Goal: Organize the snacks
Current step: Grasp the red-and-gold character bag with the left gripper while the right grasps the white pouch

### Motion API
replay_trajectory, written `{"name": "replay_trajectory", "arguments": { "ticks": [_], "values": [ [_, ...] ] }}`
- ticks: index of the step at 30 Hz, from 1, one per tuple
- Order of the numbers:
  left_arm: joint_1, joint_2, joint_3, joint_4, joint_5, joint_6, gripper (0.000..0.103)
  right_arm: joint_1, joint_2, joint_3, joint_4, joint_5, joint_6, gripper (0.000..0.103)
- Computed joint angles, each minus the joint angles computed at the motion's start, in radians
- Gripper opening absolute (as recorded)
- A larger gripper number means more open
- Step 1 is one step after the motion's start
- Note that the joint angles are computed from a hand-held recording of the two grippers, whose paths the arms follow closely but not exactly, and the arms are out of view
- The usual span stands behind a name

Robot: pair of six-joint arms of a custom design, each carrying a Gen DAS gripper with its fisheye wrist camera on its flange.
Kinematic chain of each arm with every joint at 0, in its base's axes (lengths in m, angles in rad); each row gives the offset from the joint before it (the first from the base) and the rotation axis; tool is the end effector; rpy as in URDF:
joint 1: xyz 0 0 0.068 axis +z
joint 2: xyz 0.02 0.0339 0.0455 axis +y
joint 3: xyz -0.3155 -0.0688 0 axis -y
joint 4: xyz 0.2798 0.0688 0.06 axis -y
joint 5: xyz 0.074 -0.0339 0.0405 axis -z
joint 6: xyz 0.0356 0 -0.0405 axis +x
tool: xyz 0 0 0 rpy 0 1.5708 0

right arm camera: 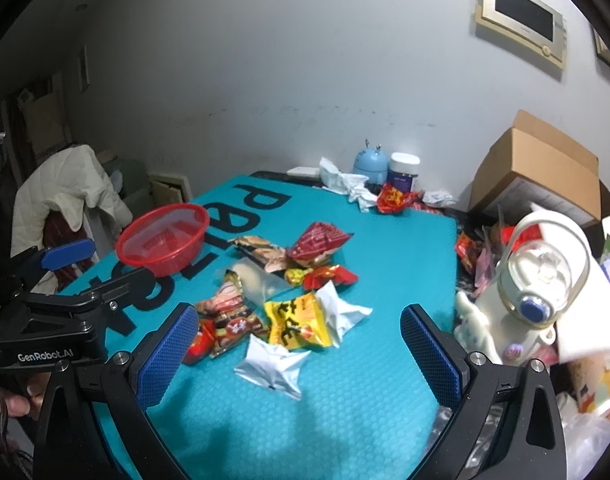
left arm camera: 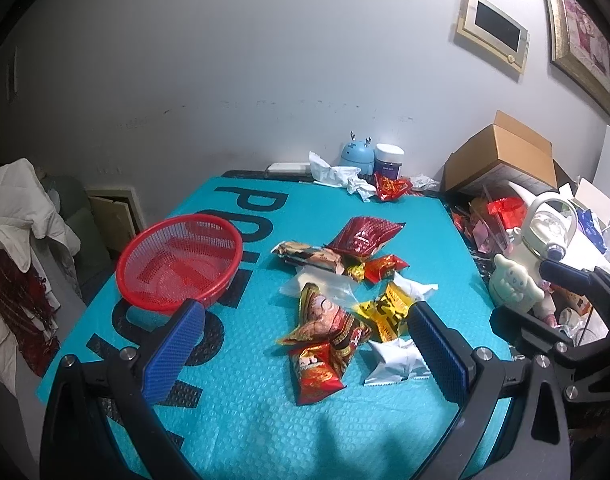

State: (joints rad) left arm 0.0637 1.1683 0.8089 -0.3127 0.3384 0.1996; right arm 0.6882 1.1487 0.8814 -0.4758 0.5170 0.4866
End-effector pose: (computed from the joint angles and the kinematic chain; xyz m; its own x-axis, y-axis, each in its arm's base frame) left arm 0.2638 0.0050 0.2946 -0.5695 0.1511 -0.8080 0.3185 0.9468 -0.0474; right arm 0.2072 0.1476 0.3143 -0.5887 0.0422 -0.8073 0.0048 0.9988 0.0487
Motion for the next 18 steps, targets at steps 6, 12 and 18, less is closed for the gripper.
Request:
{"name": "replay_trajectory", "arguments": {
  "ticks": [6, 12, 18],
  "values": [
    [0.032, 0.022, -0.030, 0.007, 0.036, 0.032, 0.103, 0.018, 0.025, -0.031, 0.027, -0.016, 0.042, 0.103],
    [0.055, 0.048, -0.055, 0.021, 0.053, 0.064, 0.103, 0.011, 0.065, -0.071, 0.092, -0.072, 0.062, 0.102],
    [0.066, 0.101, -0.063, 0.037, 0.050, 0.085, 0.103, -0.009, 0.116, -0.097, 0.146, -0.126, 0.074, 0.100]
  ]
}}
